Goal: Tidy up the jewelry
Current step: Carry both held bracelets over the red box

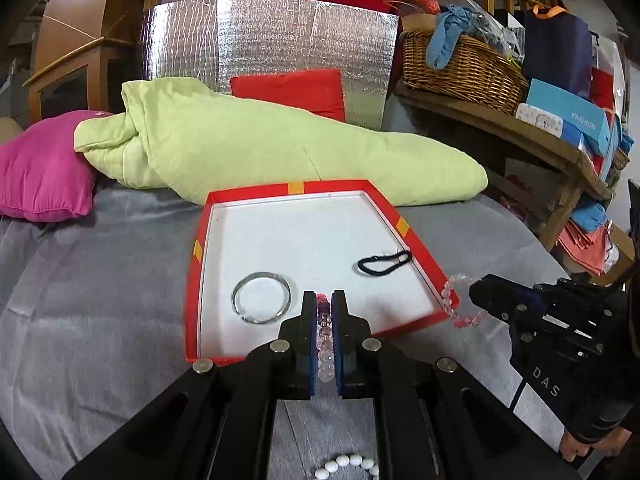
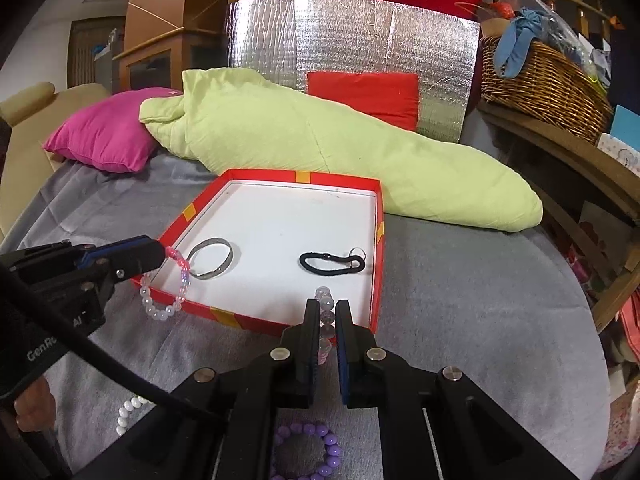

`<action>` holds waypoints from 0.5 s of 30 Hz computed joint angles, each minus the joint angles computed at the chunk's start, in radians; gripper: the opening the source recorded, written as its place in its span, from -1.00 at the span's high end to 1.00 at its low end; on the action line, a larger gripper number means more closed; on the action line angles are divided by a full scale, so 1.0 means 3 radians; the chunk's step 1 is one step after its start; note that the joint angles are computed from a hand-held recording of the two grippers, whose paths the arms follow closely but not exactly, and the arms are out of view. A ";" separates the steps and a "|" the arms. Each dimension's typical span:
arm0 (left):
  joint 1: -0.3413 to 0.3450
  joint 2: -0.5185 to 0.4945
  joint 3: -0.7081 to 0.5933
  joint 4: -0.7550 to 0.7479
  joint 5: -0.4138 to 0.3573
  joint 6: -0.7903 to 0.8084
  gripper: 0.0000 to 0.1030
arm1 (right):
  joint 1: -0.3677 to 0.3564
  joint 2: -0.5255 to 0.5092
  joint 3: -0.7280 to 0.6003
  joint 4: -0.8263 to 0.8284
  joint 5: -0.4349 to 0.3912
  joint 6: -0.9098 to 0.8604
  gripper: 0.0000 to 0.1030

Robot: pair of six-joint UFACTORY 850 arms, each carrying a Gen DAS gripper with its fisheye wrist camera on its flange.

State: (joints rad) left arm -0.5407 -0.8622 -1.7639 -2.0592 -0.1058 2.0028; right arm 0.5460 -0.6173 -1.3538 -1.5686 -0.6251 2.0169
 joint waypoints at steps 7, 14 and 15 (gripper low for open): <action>-0.0009 -0.0085 -0.0144 -0.0180 0.0082 0.0183 0.86 | 0.0027 -0.0017 -0.0052 -0.0025 -0.0151 -0.0028 0.83; -0.0014 -0.0153 -0.0255 0.0087 0.0103 -0.0095 0.86 | 0.0028 -0.0042 -0.0116 -0.0023 -0.0262 -0.0070 0.83; -0.0016 -0.0169 -0.0280 0.0164 0.0109 -0.0173 0.86 | 0.0029 -0.0047 -0.0126 -0.0025 -0.0282 -0.0073 0.83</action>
State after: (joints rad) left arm -0.5456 -0.9130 -1.8480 -2.0099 -0.0732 1.9510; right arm 0.5547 -0.6315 -1.3917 -1.5762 -0.7097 1.9951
